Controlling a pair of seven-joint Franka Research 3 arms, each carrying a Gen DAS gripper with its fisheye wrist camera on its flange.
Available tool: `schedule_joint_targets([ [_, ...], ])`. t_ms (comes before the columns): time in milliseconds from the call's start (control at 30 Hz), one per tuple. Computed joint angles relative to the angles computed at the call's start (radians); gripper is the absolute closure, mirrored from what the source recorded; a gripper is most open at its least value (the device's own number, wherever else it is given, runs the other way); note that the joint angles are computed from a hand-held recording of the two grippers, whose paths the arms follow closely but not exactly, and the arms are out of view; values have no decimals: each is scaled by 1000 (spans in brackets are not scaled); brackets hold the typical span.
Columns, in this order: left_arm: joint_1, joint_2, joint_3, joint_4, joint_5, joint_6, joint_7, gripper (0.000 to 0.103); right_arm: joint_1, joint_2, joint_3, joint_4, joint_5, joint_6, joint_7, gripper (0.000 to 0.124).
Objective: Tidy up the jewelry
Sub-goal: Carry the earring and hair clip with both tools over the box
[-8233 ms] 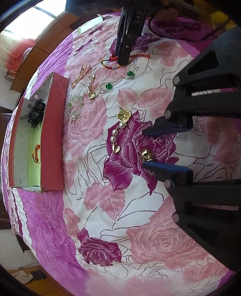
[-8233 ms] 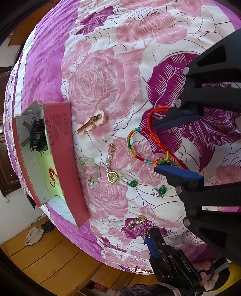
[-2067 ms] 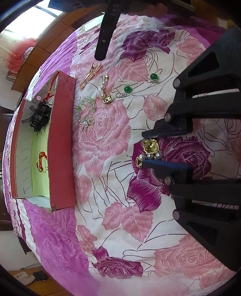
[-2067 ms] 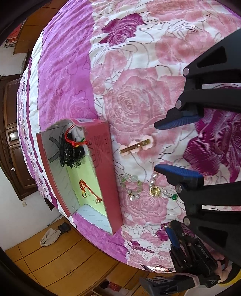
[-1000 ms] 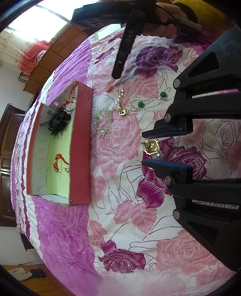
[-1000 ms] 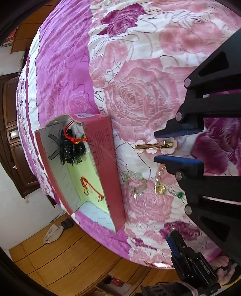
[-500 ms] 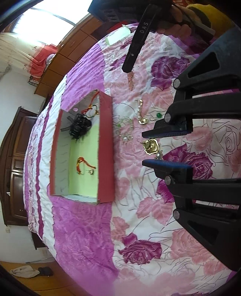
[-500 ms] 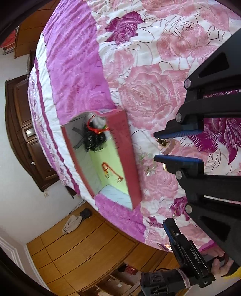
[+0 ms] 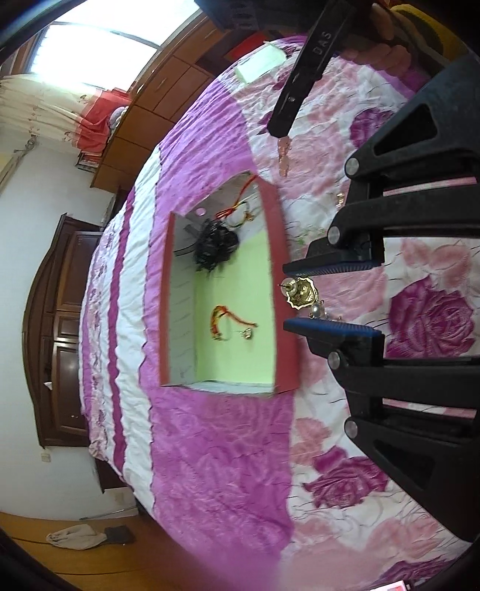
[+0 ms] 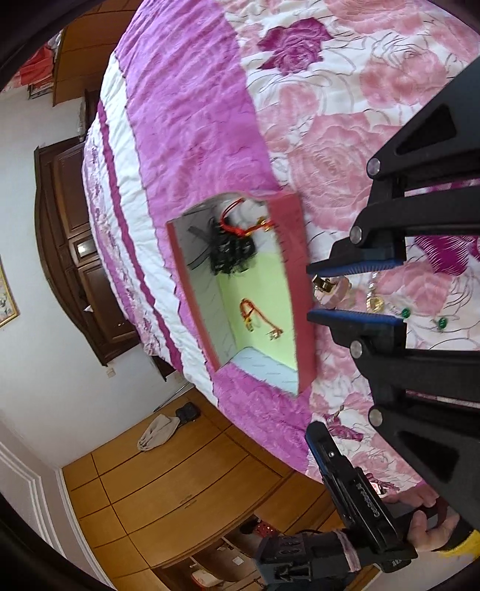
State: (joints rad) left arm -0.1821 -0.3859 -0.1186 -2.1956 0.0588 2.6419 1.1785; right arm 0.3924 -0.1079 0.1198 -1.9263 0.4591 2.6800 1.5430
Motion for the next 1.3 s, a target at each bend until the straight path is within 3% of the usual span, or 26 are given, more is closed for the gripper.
schedule_joint_targets([
  [600,64,195,-8,156,65,80,-20,89,10,228,0,272,-182,30,110,104],
  [867,79,297,-15,211,46,52,-2,89,35,356,-30,385,-304,-8,181,104],
  [1300,90,369,-31,253,78,-23,-13,88,46,450,-54,459,-360,-88,218,104],
])
